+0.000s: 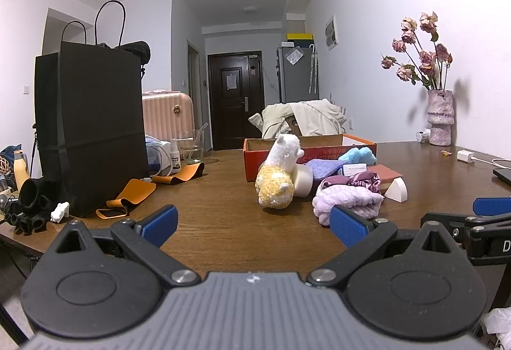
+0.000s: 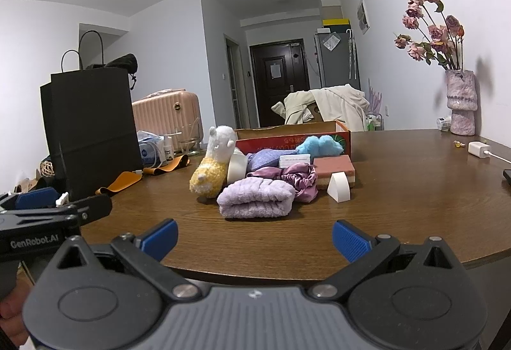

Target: Organize soft objects

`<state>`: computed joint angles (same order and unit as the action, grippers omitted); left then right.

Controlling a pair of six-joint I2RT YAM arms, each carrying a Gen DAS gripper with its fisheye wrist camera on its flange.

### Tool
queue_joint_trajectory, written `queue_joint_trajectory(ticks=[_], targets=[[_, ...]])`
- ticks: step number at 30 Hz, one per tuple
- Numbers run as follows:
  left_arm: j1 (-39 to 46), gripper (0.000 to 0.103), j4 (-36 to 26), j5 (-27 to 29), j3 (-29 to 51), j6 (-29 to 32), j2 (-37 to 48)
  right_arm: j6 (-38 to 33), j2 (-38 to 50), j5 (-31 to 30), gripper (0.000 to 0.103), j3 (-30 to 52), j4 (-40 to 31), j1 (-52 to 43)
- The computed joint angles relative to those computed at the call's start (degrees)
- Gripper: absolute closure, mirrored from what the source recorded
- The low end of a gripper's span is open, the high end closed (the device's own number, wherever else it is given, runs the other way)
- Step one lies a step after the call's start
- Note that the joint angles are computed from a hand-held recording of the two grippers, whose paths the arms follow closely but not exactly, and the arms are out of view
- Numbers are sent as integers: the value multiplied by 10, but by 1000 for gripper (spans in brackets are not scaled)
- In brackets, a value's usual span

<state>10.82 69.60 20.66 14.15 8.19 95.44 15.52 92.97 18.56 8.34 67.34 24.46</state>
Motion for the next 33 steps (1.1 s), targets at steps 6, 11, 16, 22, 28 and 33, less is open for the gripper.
queue_joint_trajectory(ticks=[6,11,16,22,28,33], targets=[[4,0,-21,12,10,3,0,1,4,-5,0,10,-9,-9],[1,0,-69,16,44,10,2,-6,14,-10,0,34,-17,-28],[-14,0,-135,9,99,10,16,5,33,-60,0,74,-48,-70],[-25,0,-255,49,194,-6,52,13,66,-135,1,147,-108,-124],[-59,9,-374,63,336,-24,121,42,119,-221,19,260,-204,-181],[-88,33,-520,94,498,-39,204,53,180,-284,46,368,-271,-213]])
